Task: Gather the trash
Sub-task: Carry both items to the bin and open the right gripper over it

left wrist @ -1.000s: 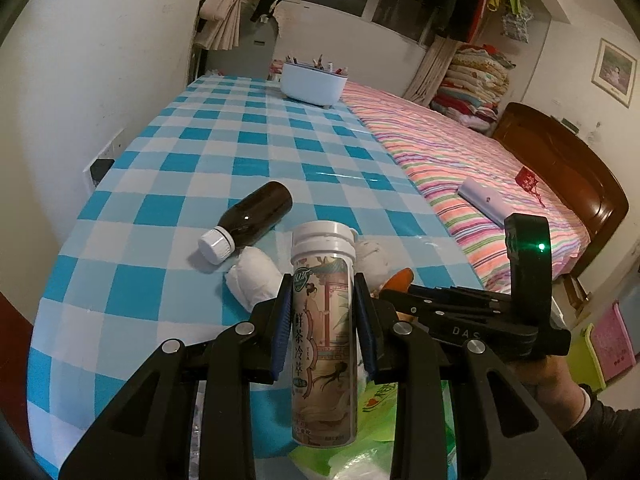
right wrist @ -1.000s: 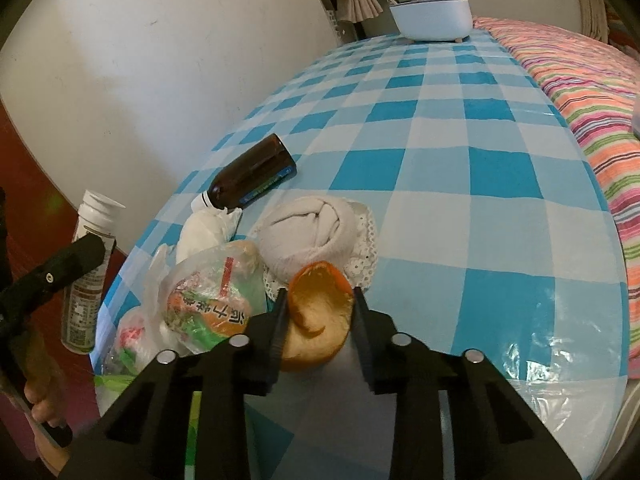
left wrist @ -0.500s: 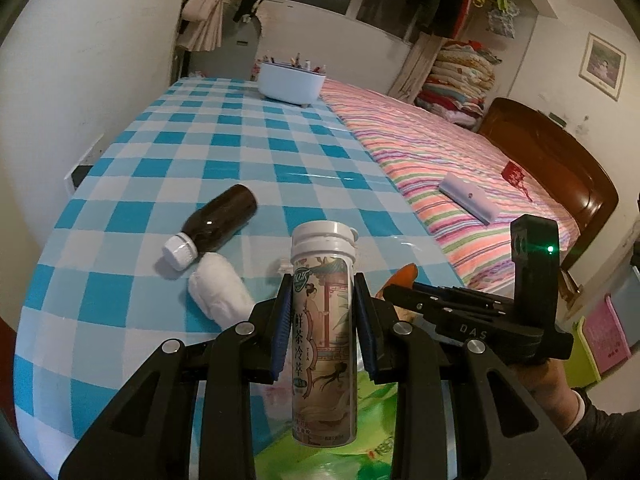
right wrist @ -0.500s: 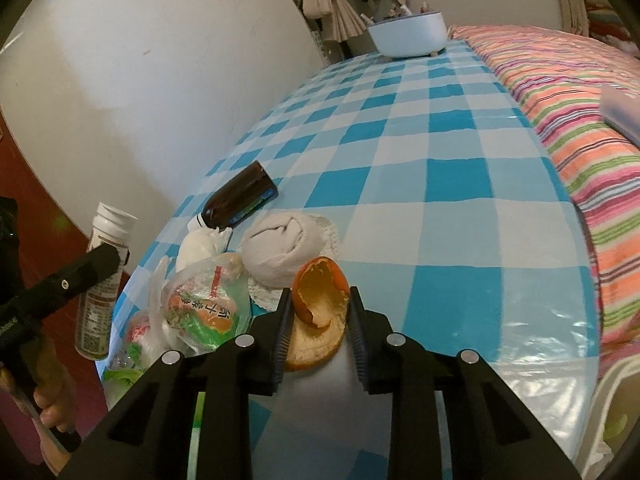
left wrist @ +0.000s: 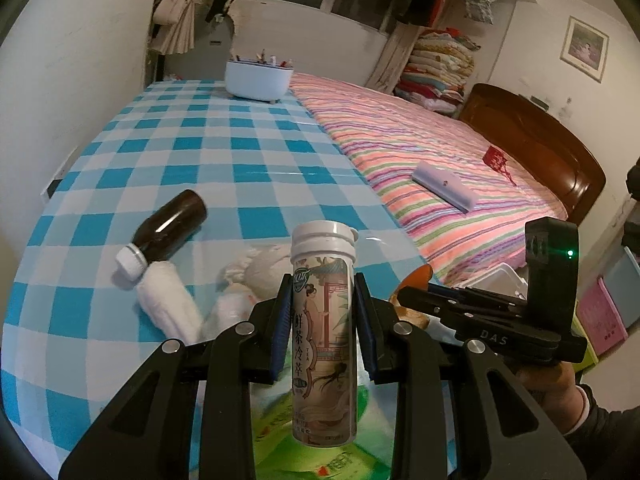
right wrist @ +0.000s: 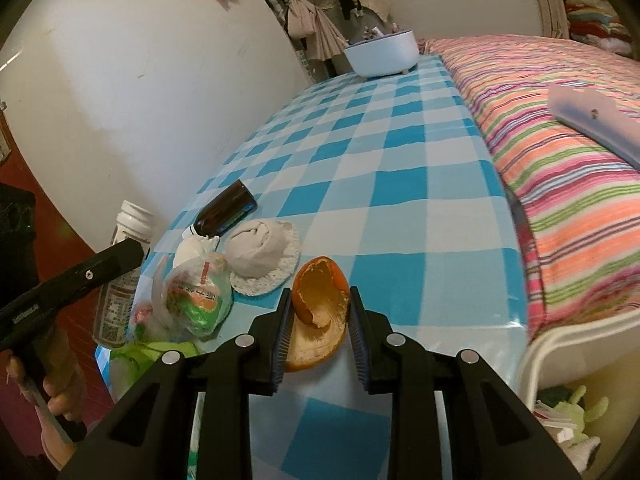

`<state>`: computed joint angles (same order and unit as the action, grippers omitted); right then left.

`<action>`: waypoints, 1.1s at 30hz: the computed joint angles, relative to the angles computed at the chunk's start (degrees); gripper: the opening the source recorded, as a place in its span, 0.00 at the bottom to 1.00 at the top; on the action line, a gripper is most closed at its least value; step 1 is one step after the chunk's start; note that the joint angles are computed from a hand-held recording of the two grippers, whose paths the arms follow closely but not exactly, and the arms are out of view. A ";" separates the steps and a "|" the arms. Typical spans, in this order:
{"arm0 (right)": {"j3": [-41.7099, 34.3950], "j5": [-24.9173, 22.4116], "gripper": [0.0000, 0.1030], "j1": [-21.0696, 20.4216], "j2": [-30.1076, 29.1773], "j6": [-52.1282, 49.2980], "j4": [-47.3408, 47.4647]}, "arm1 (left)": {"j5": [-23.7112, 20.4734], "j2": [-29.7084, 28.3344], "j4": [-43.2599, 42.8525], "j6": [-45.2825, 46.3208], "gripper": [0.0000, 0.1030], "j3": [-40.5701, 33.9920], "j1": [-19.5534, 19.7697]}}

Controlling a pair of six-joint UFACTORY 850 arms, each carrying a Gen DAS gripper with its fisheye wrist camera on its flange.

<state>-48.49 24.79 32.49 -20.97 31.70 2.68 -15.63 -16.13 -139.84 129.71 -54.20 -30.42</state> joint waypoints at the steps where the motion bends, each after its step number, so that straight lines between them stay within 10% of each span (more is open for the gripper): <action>1: 0.75 0.26 0.26 -0.05 0.63 -0.67 0.86 | 0.12 -0.20 0.80 -0.66 0.28 -0.28 -0.26; 33: 18.44 6.76 0.26 -2.98 16.36 -13.52 19.43 | 1.07 -5.78 13.09 -9.78 0.28 -8.50 -9.48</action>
<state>-30.05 31.54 29.51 -4.62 18.18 22.10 -14.56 -21.91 -126.75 119.94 -62.70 -39.91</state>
